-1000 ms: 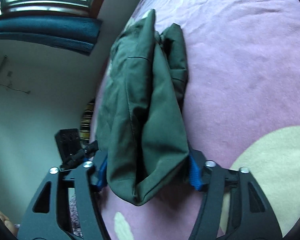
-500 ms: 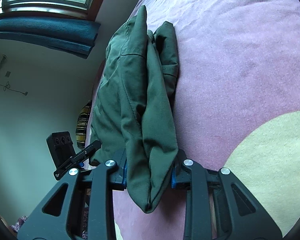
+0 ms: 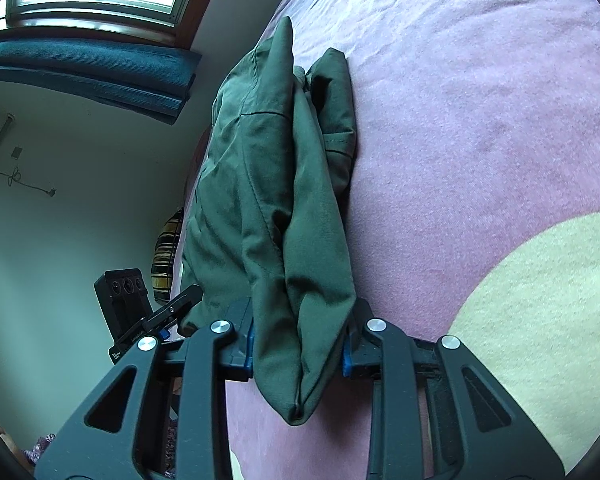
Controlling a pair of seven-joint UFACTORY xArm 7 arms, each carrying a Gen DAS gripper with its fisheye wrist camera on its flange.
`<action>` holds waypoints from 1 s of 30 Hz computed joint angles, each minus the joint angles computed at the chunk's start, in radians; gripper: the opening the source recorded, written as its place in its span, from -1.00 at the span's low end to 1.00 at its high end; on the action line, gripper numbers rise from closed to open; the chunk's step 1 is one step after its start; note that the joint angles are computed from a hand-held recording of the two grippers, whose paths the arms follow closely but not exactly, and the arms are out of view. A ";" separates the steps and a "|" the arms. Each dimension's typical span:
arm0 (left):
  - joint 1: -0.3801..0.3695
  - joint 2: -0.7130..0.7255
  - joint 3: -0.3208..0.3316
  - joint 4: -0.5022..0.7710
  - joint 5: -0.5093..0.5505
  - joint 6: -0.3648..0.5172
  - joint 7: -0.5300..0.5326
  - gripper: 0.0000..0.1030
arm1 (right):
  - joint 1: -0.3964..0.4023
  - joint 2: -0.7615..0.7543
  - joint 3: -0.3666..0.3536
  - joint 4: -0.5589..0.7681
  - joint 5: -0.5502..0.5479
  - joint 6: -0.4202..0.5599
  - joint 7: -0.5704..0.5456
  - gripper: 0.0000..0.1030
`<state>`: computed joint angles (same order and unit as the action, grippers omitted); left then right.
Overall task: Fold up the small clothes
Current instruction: 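Grasp the jacket edge again with the right gripper and push it under the bundle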
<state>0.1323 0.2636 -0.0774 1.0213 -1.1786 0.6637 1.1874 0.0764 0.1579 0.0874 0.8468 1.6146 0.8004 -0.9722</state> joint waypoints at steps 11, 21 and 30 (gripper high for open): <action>0.061 0.017 0.024 0.050 -0.015 0.170 -0.002 0.41 | -0.036 -0.052 -0.026 -0.021 0.044 0.068 -0.042 0.32; 0.084 0.183 -0.007 0.283 0.074 0.232 -0.124 0.50 | -0.061 0.155 0.003 0.237 -0.112 0.044 0.088 0.47; 0.088 0.191 -0.054 0.264 0.090 0.141 -0.075 0.23 | -0.071 0.210 0.062 0.293 -0.281 -0.011 0.151 -0.44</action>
<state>0.2202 0.4544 -0.1316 1.2857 -1.0890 0.8047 1.1124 0.0059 0.3676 0.1493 1.1396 1.3339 0.7893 -0.8208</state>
